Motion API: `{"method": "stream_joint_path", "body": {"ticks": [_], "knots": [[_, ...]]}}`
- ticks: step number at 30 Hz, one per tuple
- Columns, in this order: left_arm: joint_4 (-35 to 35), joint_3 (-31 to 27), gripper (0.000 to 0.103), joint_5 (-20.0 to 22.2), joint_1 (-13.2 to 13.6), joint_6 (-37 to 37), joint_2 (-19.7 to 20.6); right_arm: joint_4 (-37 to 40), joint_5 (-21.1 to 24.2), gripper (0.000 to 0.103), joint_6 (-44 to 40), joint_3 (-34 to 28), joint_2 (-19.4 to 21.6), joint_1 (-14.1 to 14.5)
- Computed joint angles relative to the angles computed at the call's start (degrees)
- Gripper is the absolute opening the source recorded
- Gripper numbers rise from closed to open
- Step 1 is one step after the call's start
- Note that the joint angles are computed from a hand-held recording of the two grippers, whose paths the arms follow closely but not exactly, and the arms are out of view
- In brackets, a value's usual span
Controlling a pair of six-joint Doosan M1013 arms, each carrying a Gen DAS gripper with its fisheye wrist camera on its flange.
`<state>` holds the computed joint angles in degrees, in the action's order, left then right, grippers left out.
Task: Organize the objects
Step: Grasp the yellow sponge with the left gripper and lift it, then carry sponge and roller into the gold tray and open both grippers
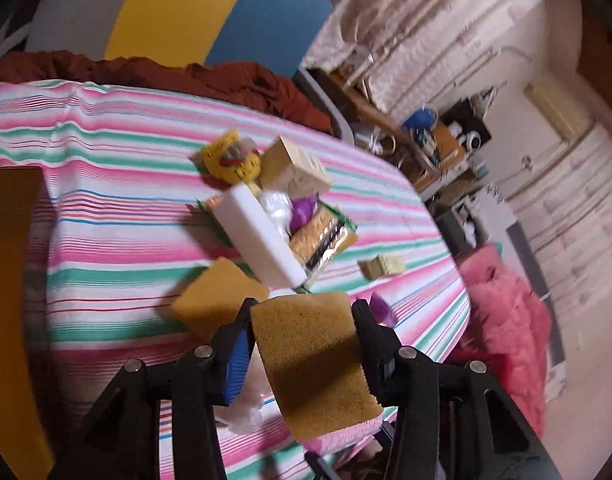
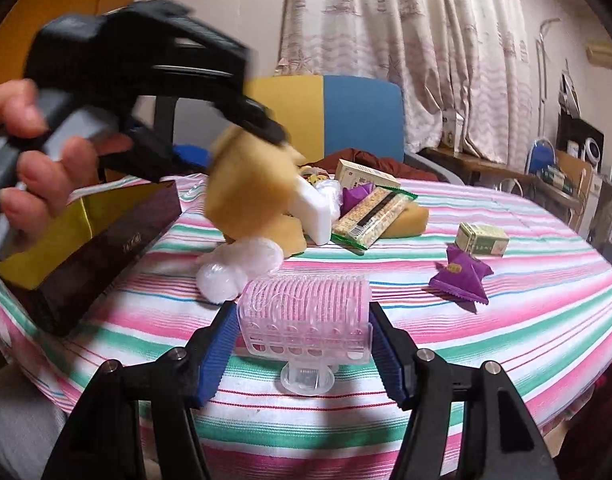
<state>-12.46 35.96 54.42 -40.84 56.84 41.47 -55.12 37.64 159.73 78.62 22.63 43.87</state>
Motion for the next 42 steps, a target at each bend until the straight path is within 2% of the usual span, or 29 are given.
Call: {"method": "stream_joint_path", "body": {"ticks": [4,9,13,20,24,27,28,32,35,37,38,42], "knots": [[4.7,7.2,0.048,-5.4,0.3,-1.7,-4.9,-0.1,0.3,0.064,3.2,-0.1,-0.5,-0.3],[12.8,14.9,0.048,-8.7,0.6,-6.2,-9.9,-0.4,0.8,0.064,6.3,-0.8,-0.9,-0.5],[21.4,20.8,0.048,-8.5,0.5,-11.5,-13.6,-1.3,-0.3,0.064,8.0,-1.3,-1.3,-0.2],[28.2,30.0,0.048,-6.0,1.6,-20.8,-18.4,0.3,-5.6,0.064,4.5,-4.1,-0.8,0.8],[30.6,33.7,0.049,-4.0,2.1,-24.8,-20.6,5.5,-9.5,0.064,-1.5,-6.7,0.4,1.3],[32.2,35.4,0.050,-1.1,2.5,-26.3,-21.6,12.5,-12.2,0.064,-8.8,-8.7,1.5,1.3],[32.7,35.4,0.050,1.2,2.6,-26.4,-21.7,15.1,-12.7,0.064,-11.5,-9.6,2.0,1.4],[34.9,36.5,0.051,6.1,3.0,-27.1,-22.4,26.1,-13.4,0.064,-23.2,-13.5,4.4,1.8],[36.7,37.2,0.055,9.1,3.2,-27.5,-22.8,34.9,-12.2,0.064,-32.8,-16.9,6.5,2.1],[37.9,37.7,0.059,10.4,3.4,-28.1,-23.1,39.2,-10.9,0.064,-37.3,-18.8,7.7,2.3],[38.1,38.0,0.064,10.5,3.5,-28.2,-23.5,42.1,-10.4,0.064,-39.9,-19.8,8.3,2.3],[39.6,40.7,0.083,7.1,3.9,-32.9,-26.0,51.5,-8.0,0.064,-48.1,-23.5,10.6,2.3]]}}
